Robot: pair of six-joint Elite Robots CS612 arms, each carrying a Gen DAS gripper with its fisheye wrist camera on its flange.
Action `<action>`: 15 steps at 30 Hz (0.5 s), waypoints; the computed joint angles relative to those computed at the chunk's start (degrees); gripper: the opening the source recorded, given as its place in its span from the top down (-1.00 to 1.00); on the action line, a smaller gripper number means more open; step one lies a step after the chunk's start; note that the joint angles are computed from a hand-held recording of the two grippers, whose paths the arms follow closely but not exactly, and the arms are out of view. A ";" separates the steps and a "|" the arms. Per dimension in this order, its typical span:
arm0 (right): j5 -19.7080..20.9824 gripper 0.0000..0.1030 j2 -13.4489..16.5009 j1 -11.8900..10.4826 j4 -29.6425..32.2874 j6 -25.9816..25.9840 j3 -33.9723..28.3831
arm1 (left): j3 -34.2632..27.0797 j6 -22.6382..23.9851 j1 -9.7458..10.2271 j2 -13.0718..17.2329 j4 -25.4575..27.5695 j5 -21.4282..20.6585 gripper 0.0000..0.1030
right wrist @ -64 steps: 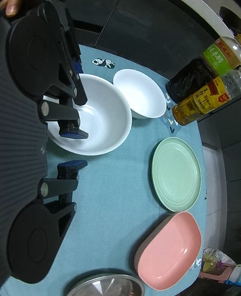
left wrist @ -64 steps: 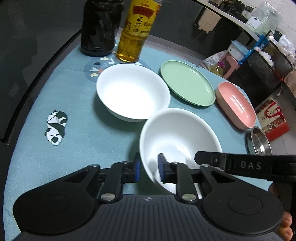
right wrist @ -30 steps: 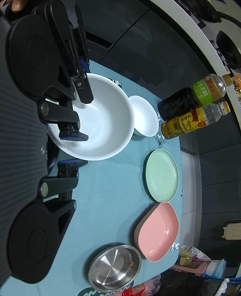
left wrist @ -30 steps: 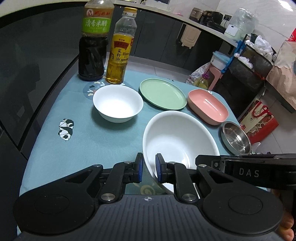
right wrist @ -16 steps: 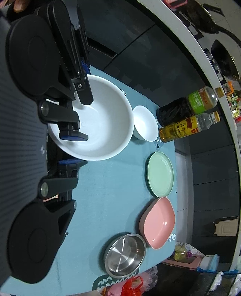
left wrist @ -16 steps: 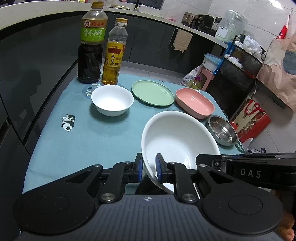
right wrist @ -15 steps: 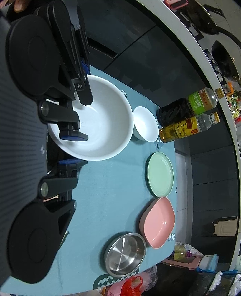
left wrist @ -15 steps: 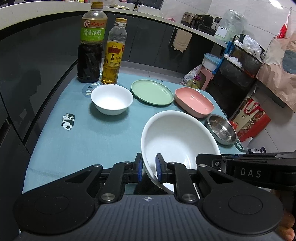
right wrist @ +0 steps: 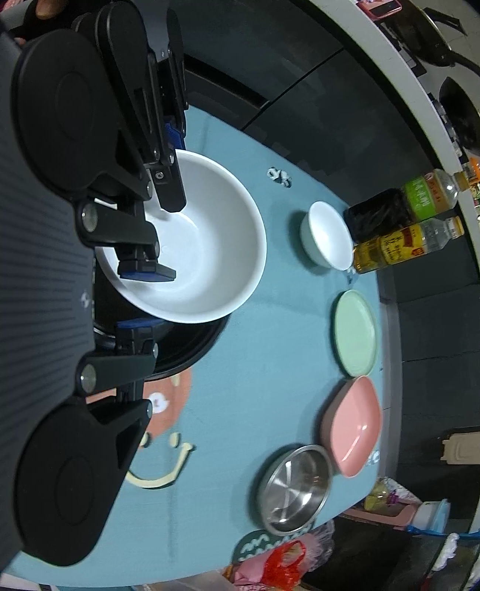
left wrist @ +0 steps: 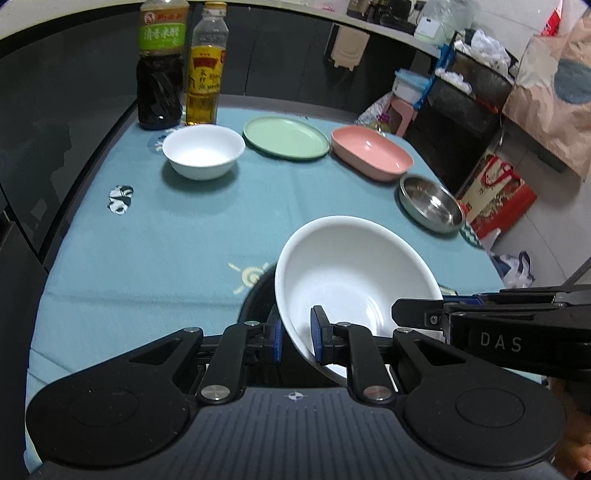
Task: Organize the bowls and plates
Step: 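Lift the large white bowl with both grippers and lower it into the black bowl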
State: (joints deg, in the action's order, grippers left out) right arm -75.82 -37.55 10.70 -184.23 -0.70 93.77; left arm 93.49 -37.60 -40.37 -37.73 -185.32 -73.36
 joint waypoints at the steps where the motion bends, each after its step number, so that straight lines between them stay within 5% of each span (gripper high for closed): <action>1: -0.01 0.81 0.03 -0.08 0.17 0.07 0.11 | -0.03 0.18 -0.08 0.02 0.34 -0.19 0.74; 15: 0.71 0.79 0.32 -0.56 1.87 0.30 0.60 | -0.28 0.11 -0.22 0.19 4.07 -2.48 0.72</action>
